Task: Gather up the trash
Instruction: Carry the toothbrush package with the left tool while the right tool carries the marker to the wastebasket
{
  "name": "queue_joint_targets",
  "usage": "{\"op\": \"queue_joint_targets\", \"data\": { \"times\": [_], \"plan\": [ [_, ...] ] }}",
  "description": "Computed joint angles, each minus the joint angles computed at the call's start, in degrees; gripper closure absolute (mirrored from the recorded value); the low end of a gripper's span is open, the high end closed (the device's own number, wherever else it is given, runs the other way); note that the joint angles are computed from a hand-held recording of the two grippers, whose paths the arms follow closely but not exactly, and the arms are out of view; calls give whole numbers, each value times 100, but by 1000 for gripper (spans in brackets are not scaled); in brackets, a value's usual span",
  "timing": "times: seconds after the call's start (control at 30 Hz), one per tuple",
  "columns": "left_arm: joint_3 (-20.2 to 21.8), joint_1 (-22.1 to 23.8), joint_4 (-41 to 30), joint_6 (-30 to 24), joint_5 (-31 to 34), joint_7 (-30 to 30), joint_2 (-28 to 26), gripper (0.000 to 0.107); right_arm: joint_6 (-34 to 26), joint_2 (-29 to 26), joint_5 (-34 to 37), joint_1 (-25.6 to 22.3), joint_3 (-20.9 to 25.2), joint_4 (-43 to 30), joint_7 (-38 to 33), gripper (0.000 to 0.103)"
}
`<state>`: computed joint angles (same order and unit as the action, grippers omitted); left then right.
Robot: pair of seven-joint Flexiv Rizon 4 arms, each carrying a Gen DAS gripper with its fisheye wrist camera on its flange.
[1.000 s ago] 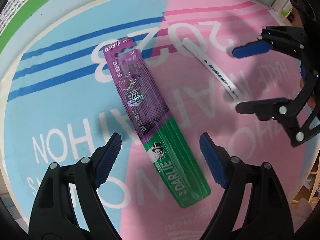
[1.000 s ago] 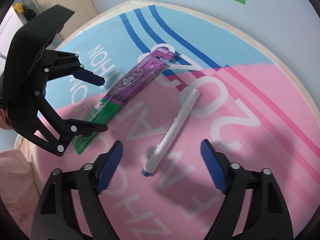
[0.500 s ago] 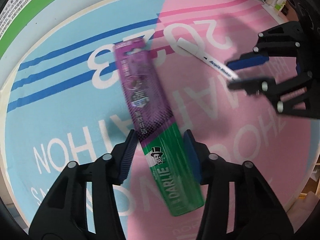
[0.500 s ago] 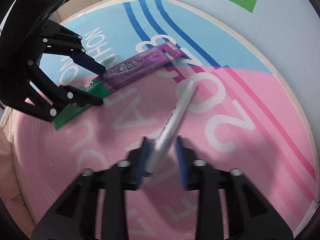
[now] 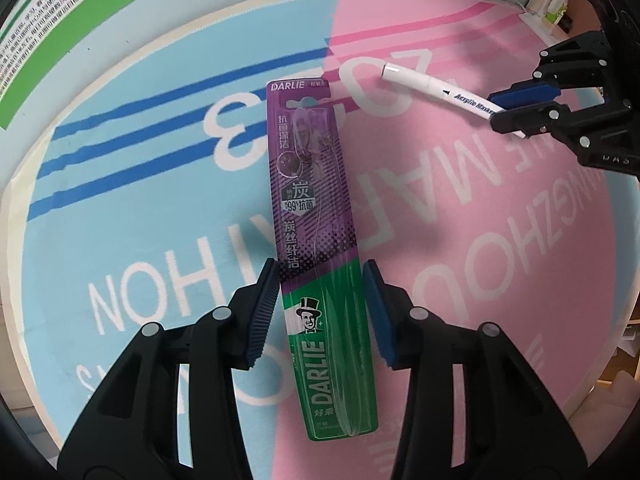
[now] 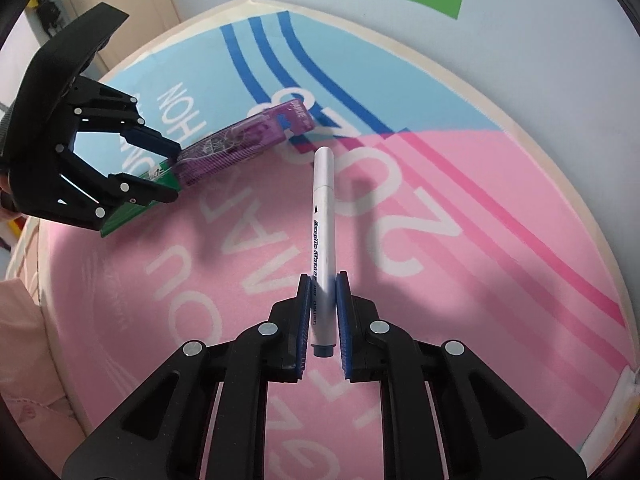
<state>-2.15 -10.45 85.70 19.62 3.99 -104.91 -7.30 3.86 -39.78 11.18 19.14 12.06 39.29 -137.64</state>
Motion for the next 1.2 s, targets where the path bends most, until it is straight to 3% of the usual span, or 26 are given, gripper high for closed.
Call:
{"op": "queue_joint_targets", "data": {
  "times": [0.27,0.53,1.2],
  "plan": [
    [-47,-23,29,-103,129,224,322,66,308,378,26,-65,5,446,54,89],
    [-115,11,-218,-52,117,941,183,66,790,1021,-12,-231,-46,1299,382,89],
    [-537,-784,-1071,-22,-263,2964,-578,66,2512,3714,-122,-942,-361,5048,2364,89]
  ]
}}
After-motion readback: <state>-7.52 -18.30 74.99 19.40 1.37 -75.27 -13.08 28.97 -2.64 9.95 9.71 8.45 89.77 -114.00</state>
